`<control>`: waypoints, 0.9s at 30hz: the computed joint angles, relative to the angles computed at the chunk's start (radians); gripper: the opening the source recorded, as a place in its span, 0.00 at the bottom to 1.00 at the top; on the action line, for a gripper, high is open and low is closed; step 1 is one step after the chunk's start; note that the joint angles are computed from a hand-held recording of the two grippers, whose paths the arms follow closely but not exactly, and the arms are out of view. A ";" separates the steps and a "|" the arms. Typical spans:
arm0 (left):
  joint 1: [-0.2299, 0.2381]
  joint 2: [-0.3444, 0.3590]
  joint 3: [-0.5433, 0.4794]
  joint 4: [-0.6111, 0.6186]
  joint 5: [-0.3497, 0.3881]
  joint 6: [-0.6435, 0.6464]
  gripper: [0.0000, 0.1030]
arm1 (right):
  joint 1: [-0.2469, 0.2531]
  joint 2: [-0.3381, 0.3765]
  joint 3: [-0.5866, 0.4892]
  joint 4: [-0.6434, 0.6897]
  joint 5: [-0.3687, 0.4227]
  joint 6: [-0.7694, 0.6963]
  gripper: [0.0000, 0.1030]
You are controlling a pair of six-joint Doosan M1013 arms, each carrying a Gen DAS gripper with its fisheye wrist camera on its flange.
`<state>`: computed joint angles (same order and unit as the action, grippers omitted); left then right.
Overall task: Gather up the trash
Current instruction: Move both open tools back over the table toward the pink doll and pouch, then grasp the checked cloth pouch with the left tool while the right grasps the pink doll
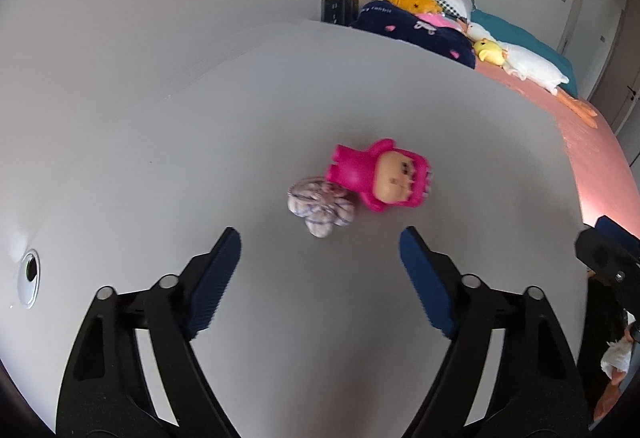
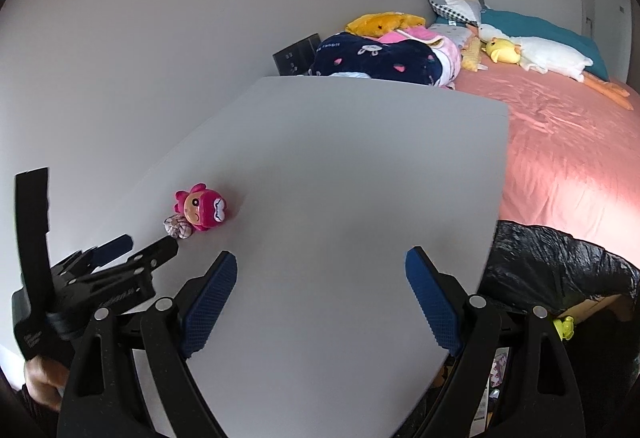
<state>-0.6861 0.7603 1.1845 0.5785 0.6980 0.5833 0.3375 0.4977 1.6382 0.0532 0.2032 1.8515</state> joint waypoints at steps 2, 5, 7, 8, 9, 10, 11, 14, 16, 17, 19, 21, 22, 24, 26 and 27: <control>0.003 0.006 -0.007 -0.002 0.010 0.010 0.71 | 0.002 0.006 -0.010 -0.013 0.005 0.009 0.84; 0.011 0.016 -0.021 -0.013 0.014 0.033 0.68 | 0.004 0.016 -0.024 -0.017 0.010 0.016 0.84; 0.016 0.024 -0.035 -0.027 0.018 0.058 0.67 | 0.006 0.022 -0.033 -0.030 0.015 0.027 0.84; 0.017 0.028 -0.040 -0.035 0.019 0.072 0.67 | 0.007 0.024 -0.035 -0.040 0.016 0.036 0.84; 0.019 0.033 -0.049 -0.042 0.021 0.091 0.66 | 0.008 0.027 -0.040 -0.049 0.019 0.044 0.84; 0.020 0.037 -0.057 -0.045 0.026 0.104 0.65 | 0.009 0.030 -0.045 -0.059 0.023 0.052 0.84; 0.021 0.041 -0.064 -0.046 0.031 0.112 0.64 | 0.011 0.033 -0.050 -0.068 0.026 0.061 0.84; 0.027 0.052 -0.082 -0.070 0.042 0.145 0.53 | 0.012 0.040 -0.061 -0.078 0.034 0.068 0.84; 0.033 0.053 -0.083 -0.102 0.028 0.170 0.44 | 0.015 0.042 -0.063 -0.095 0.036 0.083 0.84; 0.034 0.053 -0.083 -0.103 0.025 0.172 0.43 | 0.016 0.046 -0.069 -0.098 0.040 0.085 0.84; 0.034 0.054 -0.083 -0.091 0.025 0.172 0.36 | 0.018 0.051 -0.078 -0.094 0.045 0.079 0.84; 0.035 0.051 -0.076 -0.085 0.018 0.164 0.29 | 0.020 0.057 -0.088 -0.077 0.050 0.057 0.84; 0.034 0.052 -0.079 -0.077 0.024 0.155 0.27 | 0.022 0.060 -0.094 -0.076 0.054 0.050 0.84; 0.036 0.051 -0.077 -0.063 0.035 0.124 0.25 | 0.027 0.070 -0.110 -0.080 0.063 0.043 0.84; 0.040 0.043 -0.066 -0.045 0.043 0.084 0.24 | 0.031 0.081 -0.127 -0.047 0.073 0.006 0.84; 0.042 0.038 -0.061 -0.034 0.051 0.062 0.24 | 0.032 0.087 -0.135 -0.039 0.079 -0.003 0.84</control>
